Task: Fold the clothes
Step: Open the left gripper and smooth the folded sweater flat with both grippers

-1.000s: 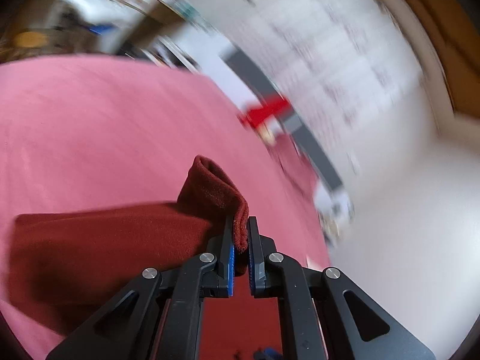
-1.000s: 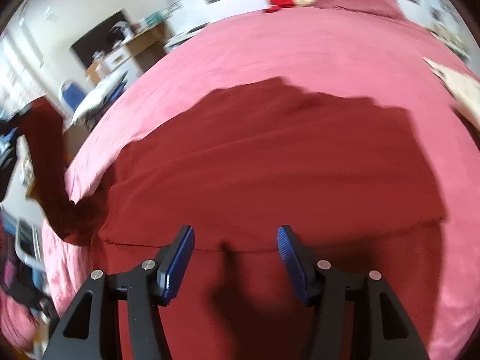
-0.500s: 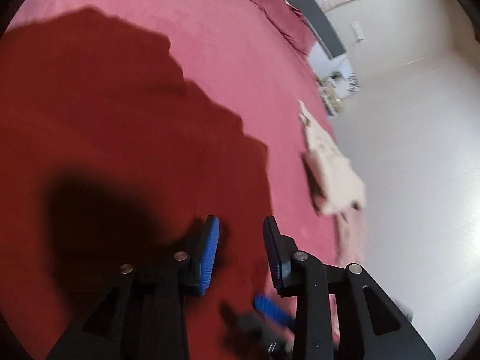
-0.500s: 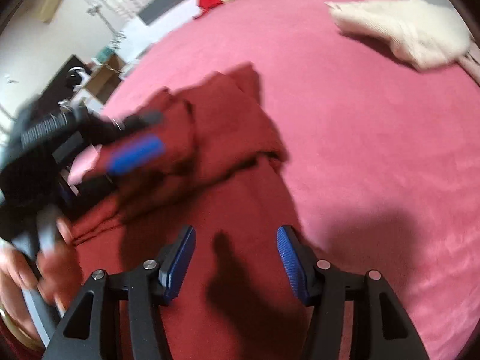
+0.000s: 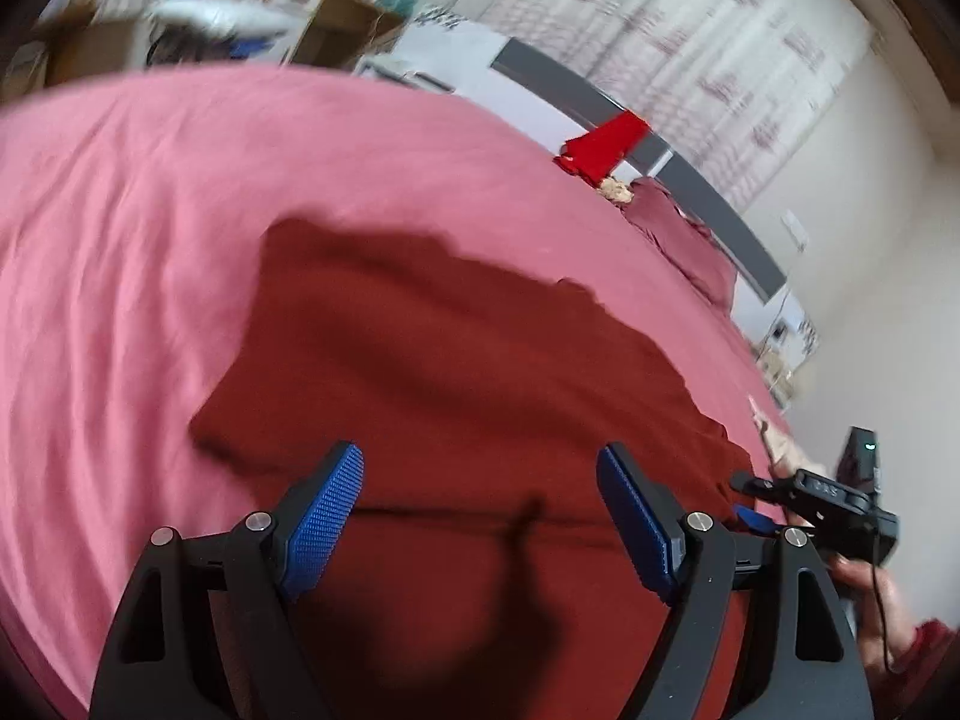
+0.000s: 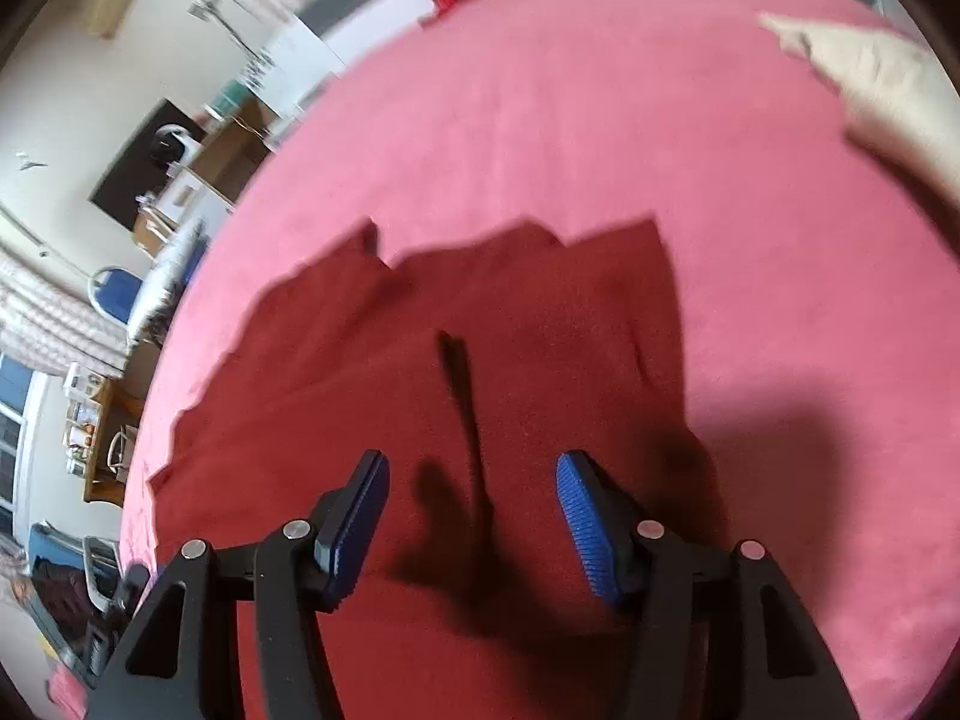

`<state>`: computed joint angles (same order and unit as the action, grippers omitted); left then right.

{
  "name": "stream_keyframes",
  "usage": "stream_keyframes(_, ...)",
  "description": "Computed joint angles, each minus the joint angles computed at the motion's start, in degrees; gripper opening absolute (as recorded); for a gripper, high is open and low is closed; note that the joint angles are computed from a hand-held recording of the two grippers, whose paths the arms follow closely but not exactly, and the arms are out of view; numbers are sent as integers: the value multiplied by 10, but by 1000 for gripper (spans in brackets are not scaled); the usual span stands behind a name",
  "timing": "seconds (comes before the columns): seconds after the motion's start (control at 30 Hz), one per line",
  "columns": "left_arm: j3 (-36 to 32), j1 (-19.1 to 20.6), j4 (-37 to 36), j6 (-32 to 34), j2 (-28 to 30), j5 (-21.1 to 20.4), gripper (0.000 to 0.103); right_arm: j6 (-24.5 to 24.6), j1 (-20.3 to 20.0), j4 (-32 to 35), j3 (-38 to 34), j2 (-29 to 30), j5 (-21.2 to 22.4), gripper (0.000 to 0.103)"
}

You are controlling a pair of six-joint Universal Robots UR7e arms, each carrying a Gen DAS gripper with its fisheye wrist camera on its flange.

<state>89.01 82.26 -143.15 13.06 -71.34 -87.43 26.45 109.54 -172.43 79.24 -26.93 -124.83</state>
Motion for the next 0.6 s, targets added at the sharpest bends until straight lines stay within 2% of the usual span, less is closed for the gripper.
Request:
stream_keyframes(0.1, 21, 0, -7, 24, 0, 0, 82, -2, 8, 40, -33, 17, -33, 62)
stream_keyframes(0.17, 11, -7, 11, 37, 7, 16, 83, -17, 18, 106, -65, 26, -59, 56)
stream_keyframes(0.2, 8, -5, 15, 39, 6, 16, 83, -35, 22, 138, -81, 30, -64, 39)
stream_keyframes(0.23, 3, -1, 18, 39, 6, 9, 83, -52, 25, 169, -97, 34, -67, 17)
stream_keyframes(0.3, 4, 2, 16, 31, 5, -2, 83, -67, 29, 194, -107, 33, -67, 10)
stream_keyframes(0.37, 2, 6, 18, 33, 2, -7, 83, -72, 31, 191, -103, 25, -70, 7)
stream_keyframes(0.4, 2, 7, 18, 35, 1, -6, 83, -73, 31, 169, -91, 16, -75, 6)
stream_keyframes(0.43, 5, 6, 16, 38, -3, -3, 83, -73, 32, 153, -82, 9, -88, 4)
stream_keyframes(0.5, 15, 5, 11, 45, -15, 2, 83, -70, 36, 145, -72, 1, -142, 4)
stream_keyframes(0.53, 18, 3, 5, 46, -17, 4, 83, -65, 34, 137, -61, -5, -151, 4)
stream_keyframes(0.6, 31, 7, -12, 58, -25, 6, 83, -52, 24, 124, -38, -19, -121, 4)
